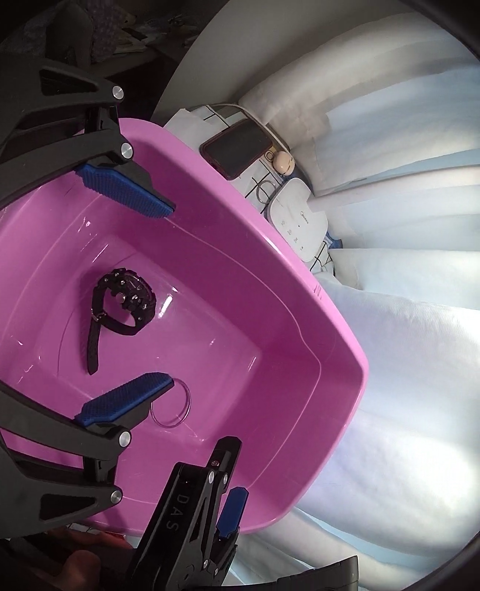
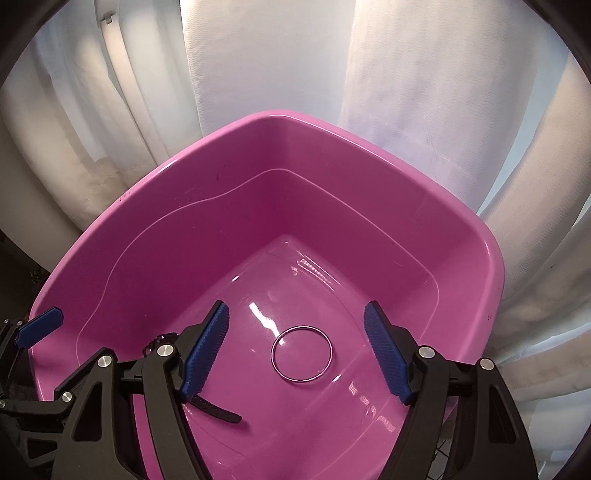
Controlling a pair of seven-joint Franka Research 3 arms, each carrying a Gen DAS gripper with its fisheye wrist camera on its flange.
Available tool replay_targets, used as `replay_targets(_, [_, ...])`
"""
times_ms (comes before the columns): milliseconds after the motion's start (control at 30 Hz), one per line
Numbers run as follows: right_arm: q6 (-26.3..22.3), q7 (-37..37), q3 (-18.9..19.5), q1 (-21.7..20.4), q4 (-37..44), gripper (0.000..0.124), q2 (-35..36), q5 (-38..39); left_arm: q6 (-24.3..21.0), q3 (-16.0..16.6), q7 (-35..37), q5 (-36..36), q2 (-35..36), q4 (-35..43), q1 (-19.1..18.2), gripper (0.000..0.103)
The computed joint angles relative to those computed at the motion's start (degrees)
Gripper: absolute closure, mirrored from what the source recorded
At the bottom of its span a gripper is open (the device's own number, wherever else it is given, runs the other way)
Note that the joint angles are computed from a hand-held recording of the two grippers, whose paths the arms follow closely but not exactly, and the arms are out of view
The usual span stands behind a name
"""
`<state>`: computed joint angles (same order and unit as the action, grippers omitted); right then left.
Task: Organize jewelry
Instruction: 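Open the left gripper dropping the watch while the right gripper releases the bangle, then move both tools back over the table toward the remaining jewelry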
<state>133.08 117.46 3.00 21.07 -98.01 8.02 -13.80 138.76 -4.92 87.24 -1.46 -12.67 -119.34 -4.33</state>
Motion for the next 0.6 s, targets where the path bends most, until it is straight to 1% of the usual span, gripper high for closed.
replay_targets(267, [0.87, 1.00, -0.03, 0.00, -0.40, 0.052, -0.53, -0.11, 0.10, 0.04, -0.26, 0.06, -0.45, -0.44, 0.05, 0.019])
replay_targets(433, [1.92, 1.43, 0.23, -0.42, -2.79, 0.052, -3.03, -0.10, 0.15, 0.05, -0.42, 0.20, -1.29, -1.11, 0.00, 0.019])
replay_targets(500, [2.88, 1.81, 0.47, -0.68, -4.07, 0.052, -4.34, -0.05, -0.04, 0.02, -0.65, 0.61, -1.78, -1.34, 0.02, 0.016])
replay_targets(567, [4.44, 2.63, 0.74, -1.16, -6.87, 0.052, -7.24, -0.12, 0.36, -0.07, -0.98, 1.22, -2.65, -1.86, 0.03, 0.010])
replay_targets(600, [5.69, 3.23, 0.99, -1.48, -8.88, 0.052, -9.16, -0.26, 0.79, -0.09, -1.03, 1.51, -3.30, -2.29, -0.04, 0.009])
